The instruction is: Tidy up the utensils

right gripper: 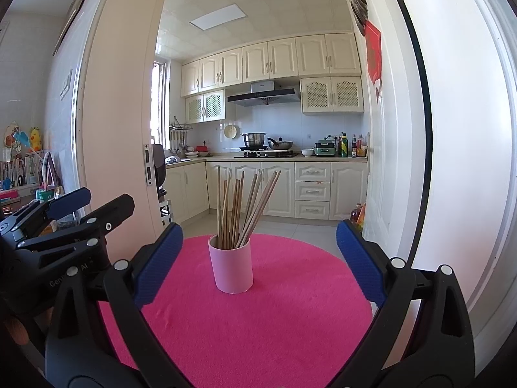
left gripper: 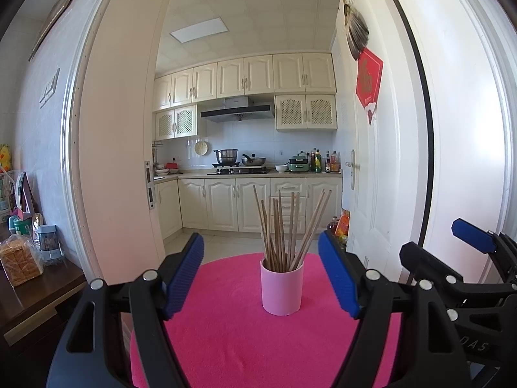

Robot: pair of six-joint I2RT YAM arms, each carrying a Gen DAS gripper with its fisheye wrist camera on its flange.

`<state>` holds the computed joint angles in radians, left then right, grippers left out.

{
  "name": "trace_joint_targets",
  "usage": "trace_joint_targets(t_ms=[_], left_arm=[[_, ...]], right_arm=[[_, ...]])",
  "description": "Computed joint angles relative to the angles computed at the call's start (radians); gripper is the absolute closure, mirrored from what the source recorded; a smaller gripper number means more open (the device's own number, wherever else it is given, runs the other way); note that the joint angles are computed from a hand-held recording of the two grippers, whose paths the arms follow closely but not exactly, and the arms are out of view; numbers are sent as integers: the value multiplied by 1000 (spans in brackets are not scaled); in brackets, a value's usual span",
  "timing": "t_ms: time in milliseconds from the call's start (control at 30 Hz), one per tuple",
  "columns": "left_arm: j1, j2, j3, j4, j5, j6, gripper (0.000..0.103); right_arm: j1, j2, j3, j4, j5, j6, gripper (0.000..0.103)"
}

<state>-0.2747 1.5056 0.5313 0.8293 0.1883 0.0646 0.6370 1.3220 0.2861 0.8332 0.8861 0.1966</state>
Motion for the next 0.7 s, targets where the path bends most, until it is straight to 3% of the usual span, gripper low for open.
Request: trace_joint_targets(t_ms=[700], left_arm=[[1, 126, 104, -15, -9, 0, 31]], right_arm=[[-92, 109, 55, 15, -115, 26, 9]])
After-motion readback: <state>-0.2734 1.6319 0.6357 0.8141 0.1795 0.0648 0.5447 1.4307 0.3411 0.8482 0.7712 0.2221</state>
